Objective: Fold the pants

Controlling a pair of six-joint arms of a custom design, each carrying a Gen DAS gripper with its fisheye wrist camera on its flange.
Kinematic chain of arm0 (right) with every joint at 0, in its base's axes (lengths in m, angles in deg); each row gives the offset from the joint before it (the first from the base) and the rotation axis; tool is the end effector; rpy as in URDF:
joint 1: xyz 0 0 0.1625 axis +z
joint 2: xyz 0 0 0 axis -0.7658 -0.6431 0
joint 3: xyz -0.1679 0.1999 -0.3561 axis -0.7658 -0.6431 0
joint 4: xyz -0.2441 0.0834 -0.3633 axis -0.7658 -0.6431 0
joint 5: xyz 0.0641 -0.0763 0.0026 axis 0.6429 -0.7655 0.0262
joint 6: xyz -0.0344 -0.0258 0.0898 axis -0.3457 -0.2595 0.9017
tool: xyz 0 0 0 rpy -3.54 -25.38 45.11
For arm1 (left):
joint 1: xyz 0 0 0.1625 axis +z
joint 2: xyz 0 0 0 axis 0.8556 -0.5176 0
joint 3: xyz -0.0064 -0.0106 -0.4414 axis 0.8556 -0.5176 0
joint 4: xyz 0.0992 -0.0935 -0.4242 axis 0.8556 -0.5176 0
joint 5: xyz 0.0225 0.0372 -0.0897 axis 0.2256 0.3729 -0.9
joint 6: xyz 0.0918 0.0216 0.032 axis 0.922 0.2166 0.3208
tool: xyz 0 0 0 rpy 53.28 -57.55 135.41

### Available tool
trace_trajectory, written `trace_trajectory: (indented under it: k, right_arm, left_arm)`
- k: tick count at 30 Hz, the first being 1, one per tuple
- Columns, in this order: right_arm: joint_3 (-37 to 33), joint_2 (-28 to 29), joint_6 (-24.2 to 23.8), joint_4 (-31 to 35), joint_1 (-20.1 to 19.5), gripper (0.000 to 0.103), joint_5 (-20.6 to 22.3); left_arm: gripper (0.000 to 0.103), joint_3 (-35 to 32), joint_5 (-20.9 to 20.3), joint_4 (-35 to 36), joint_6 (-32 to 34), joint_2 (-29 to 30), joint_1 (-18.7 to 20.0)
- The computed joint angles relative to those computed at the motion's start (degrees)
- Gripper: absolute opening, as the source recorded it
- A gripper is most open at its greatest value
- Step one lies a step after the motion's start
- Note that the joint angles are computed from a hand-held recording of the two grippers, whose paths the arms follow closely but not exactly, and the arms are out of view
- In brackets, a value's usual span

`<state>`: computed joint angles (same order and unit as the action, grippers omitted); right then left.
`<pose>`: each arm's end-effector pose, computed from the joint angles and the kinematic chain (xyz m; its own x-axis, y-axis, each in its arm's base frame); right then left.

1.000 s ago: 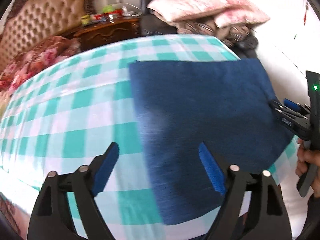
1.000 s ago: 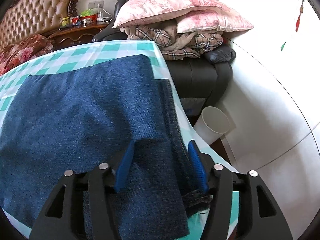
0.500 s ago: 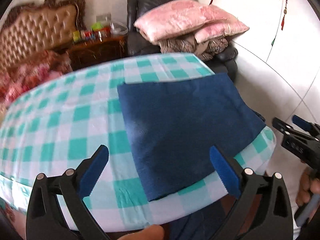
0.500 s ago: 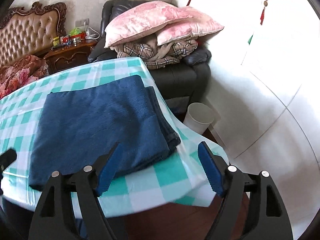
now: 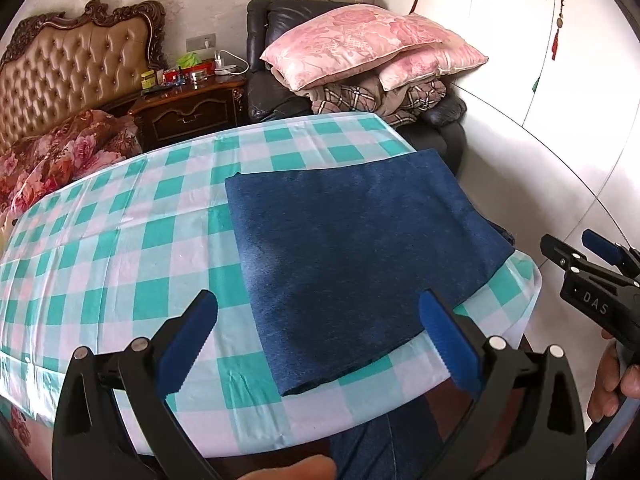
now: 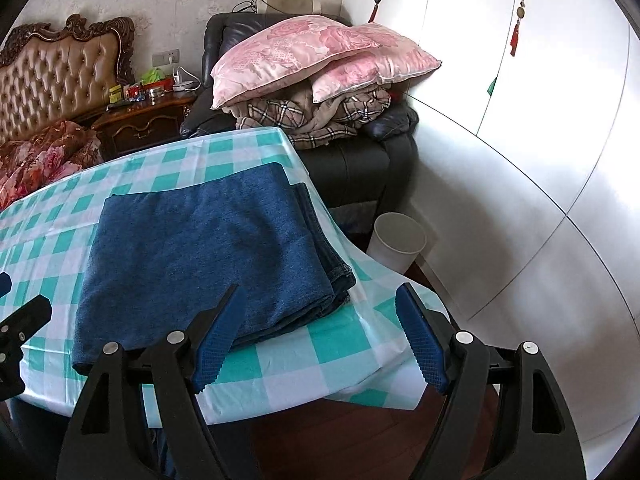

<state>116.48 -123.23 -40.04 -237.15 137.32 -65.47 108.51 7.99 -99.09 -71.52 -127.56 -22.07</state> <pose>0.0447 -0.5333 0.2941 -0.6106 0.2150 0.7622 -0.4186 0.7294 -0.5411 -0.3629 -0.5334 -0.0095 -0.7211 0.1696 -0.6717 0.5336 0.7543 -0.3824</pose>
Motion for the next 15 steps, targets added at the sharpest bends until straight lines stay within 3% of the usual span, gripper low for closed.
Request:
trace_trajectory:
  k: [15]
  right_arm:
    - [0.5,-0.1,0.0,-0.1,0.0,0.074,0.1]
  left_arm:
    - [0.101,0.0,-0.6,0.0,0.6,0.2,0.1]
